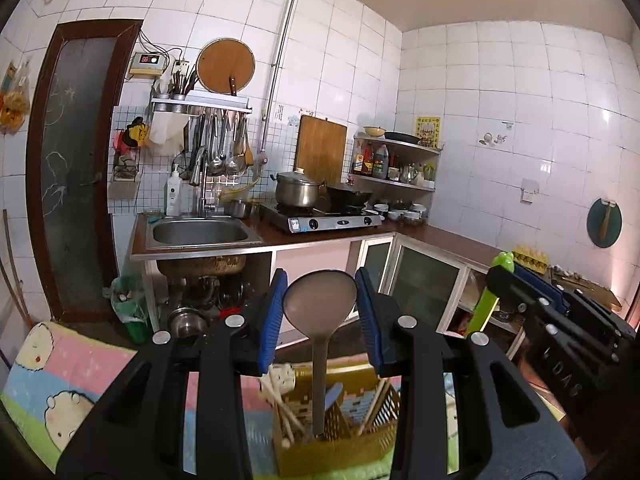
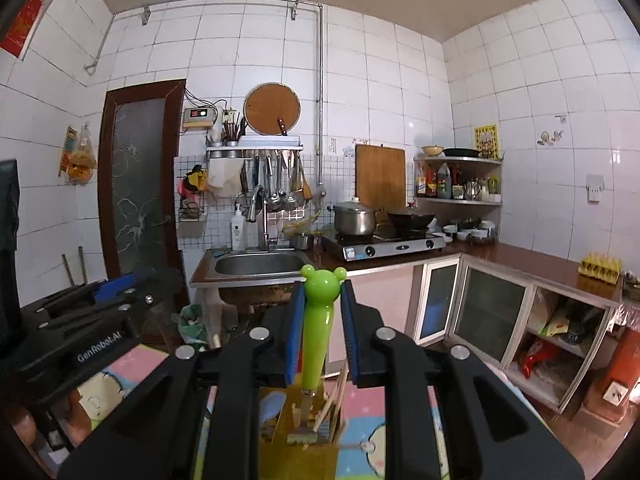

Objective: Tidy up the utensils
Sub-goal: 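Carry the metal spoon to the yellow holder while the right tool carries the fork, then open the left tool to drop the spoon while the right tool releases the fork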

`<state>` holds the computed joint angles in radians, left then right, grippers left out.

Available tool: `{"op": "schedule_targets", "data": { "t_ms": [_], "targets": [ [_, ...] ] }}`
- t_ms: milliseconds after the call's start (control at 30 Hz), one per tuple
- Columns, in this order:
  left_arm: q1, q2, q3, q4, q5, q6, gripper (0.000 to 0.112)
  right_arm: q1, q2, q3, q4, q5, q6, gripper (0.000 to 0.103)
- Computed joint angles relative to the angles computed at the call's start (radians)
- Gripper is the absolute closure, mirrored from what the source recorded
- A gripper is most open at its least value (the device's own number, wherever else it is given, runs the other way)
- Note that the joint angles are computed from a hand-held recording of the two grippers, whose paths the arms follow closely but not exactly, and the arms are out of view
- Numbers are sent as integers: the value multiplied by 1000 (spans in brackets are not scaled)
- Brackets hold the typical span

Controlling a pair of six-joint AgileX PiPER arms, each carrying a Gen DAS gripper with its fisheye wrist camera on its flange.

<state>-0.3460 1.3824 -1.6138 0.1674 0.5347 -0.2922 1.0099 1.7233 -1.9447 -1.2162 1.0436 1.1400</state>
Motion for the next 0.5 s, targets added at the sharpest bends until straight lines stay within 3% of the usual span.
{"op": "schedule_targets", "data": {
  "t_ms": [167, 500],
  "targets": [
    [-5, 81, 1, 40, -44, -27, 79, -58, 92, -66, 45, -25, -45, 84],
    [55, 151, 122, -10, -119, 25, 79, -145, 128, 28, 154, -73, -43, 84]
  ]
}}
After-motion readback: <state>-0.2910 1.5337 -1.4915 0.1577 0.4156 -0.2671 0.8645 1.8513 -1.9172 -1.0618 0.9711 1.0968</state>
